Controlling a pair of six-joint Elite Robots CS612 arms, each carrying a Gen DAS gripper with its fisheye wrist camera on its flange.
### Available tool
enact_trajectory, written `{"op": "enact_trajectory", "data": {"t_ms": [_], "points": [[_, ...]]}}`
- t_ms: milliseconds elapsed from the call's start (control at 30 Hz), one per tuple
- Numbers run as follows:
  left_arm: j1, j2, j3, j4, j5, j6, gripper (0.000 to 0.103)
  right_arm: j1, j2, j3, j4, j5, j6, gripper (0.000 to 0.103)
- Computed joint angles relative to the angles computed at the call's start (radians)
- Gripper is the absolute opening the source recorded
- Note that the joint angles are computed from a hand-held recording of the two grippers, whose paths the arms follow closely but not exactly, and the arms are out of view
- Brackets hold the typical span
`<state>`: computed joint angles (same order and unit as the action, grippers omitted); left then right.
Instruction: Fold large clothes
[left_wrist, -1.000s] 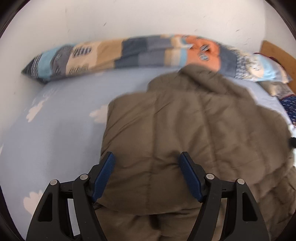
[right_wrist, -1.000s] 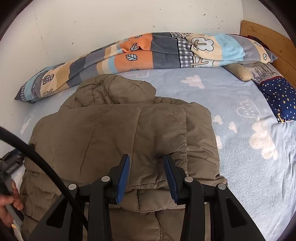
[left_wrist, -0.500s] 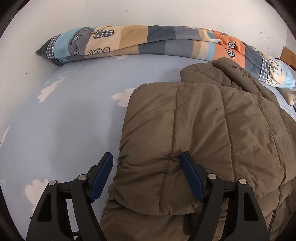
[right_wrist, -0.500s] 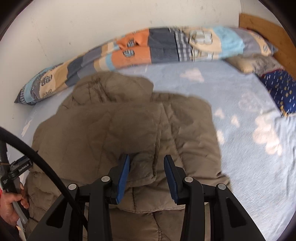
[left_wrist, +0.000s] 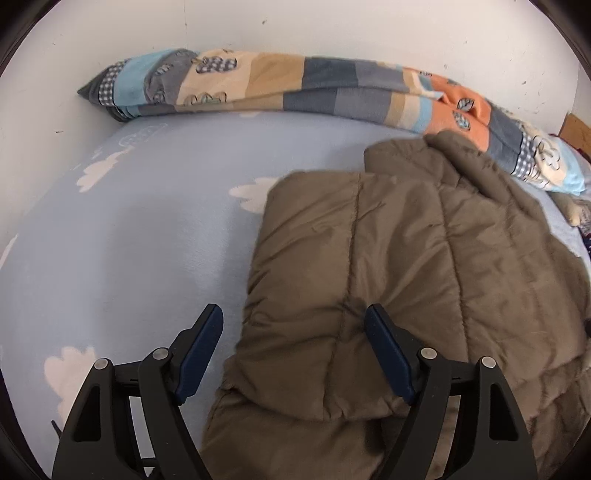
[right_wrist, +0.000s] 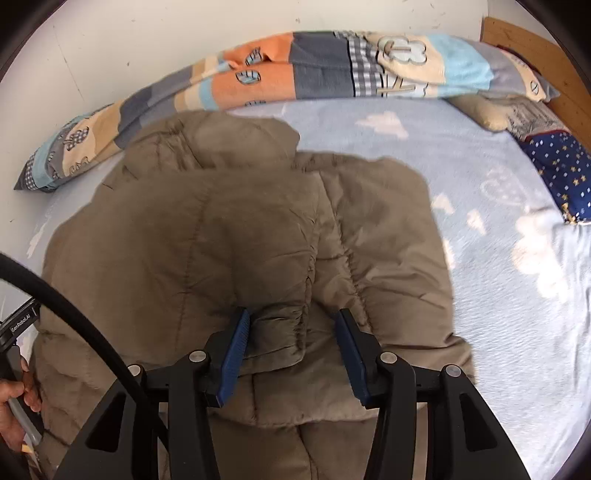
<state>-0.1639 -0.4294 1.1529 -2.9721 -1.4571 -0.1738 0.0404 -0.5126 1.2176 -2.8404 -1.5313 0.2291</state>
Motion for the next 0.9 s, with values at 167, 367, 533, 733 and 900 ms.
{"op": "enact_trajectory", "data": {"t_ms": [167, 367, 533, 733, 900], "points": [[0.002, -0.076, 0.129, -0.118, -0.008, 0.021, 0.079, -0.003, -0.053, 0.084, -0.119, 0.01, -0.003, 0.057], [0.006, -0.168, 0.309, -0.247, -0.011, 0.056, 0.079, -0.009, -0.118, 0.202, -0.222, 0.003, 0.0, 0.058], [0.014, -0.236, 0.475, -0.389, -0.008, 0.051, 0.079, -0.019, -0.186, 0.334, -0.33, 0.005, 0.014, 0.058], [0.031, -0.289, 0.614, -0.446, -0.032, 0.03, 0.079, -0.041, -0.258, 0.517, -0.475, 0.011, 0.03, 0.058], [0.054, -0.322, 0.672, -0.388, -0.079, 0.029, 0.083, -0.081, -0.302, 0.651, -0.538, 0.066, 0.098, 0.059]]}}
